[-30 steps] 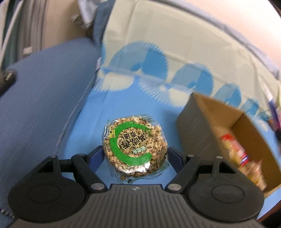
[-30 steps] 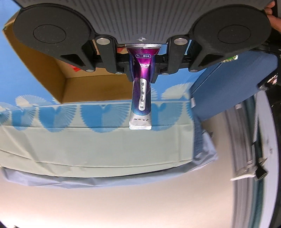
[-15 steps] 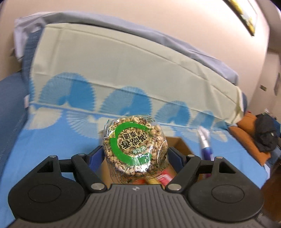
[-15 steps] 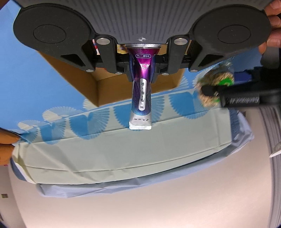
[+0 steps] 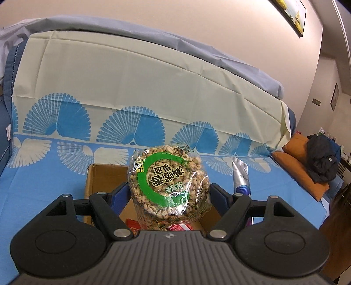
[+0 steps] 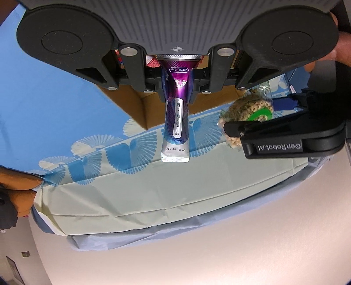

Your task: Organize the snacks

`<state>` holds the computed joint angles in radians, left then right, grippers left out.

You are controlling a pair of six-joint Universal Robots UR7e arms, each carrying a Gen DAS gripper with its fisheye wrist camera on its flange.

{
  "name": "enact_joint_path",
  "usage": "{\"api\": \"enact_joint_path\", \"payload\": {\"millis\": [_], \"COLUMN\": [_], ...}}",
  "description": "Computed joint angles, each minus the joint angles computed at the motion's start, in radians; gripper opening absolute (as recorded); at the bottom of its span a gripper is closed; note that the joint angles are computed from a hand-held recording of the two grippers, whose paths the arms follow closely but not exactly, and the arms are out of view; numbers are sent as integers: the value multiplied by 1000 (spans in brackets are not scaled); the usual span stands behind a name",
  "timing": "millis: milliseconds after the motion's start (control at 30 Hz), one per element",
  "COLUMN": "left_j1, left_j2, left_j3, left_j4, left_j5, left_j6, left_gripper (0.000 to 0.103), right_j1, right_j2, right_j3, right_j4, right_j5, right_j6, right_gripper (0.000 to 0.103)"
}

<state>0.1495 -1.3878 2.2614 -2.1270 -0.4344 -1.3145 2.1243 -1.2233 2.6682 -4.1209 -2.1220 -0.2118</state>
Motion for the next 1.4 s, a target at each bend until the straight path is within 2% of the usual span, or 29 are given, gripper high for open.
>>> {"api": "enact_joint_path", "payload": {"millis": [133, 233, 300, 367, 567, 700, 767, 833, 900, 1000, 1067, 1200, 1333, 1400], "left_j1": [-1, 1, -7, -18, -86, -173, -218, -257, -295, -349, -386, -452, -484, -494], "left_j2": [-1, -9, -16, -28, -94, -142, -161, -190, -220, -243, -256, -284, -261, -250], "left_j3": [3, 3, 6, 11, 37, 50, 48, 64, 80, 96, 105, 136, 142, 147], "left_j4": [-26, -21, -17, 0, 133, 349, 472, 499, 528, 597, 637, 638, 636, 622], "left_j5": [-11, -11, -6, -5, 0, -6, -35, -83, -145, -211, -256, -327, -372, -388], "left_j6": [22, 29, 23, 11, -84, -260, -374, -415, -464, -547, -606, -666, -678, -676], "left_gripper": [82, 88, 91, 91, 91, 91, 91, 91, 91, 91, 91, 91, 92, 96], "right_j1": [-5, -3, 3, 7, 24, 43, 53, 64, 73, 89, 92, 101, 114, 125], "right_j2": [-8, -25, -21, -20, -19, -12, -10, -13, -25, -35, -54, -112, -151, -185], "right_j3": [1, -3, -6, -7, -11, -14, -14, -13, -11, -5, 2, 21, 42, 48], "right_j4": [19, 94, 99, 94, 102, 93, 89, 91, 106, 107, 134, 216, 268, 321], "right_j5": [5, -3, -14, -17, -42, -68, -79, -93, -107, -145, -157, -176, -205, -213], "right_j6": [2, 20, 20, 18, 18, 3, -6, -14, -17, -38, -39, -41, -55, -35], "right_gripper": [20, 25, 33, 34, 50, 62, 69, 75, 89, 101, 102, 102, 102, 102]}}
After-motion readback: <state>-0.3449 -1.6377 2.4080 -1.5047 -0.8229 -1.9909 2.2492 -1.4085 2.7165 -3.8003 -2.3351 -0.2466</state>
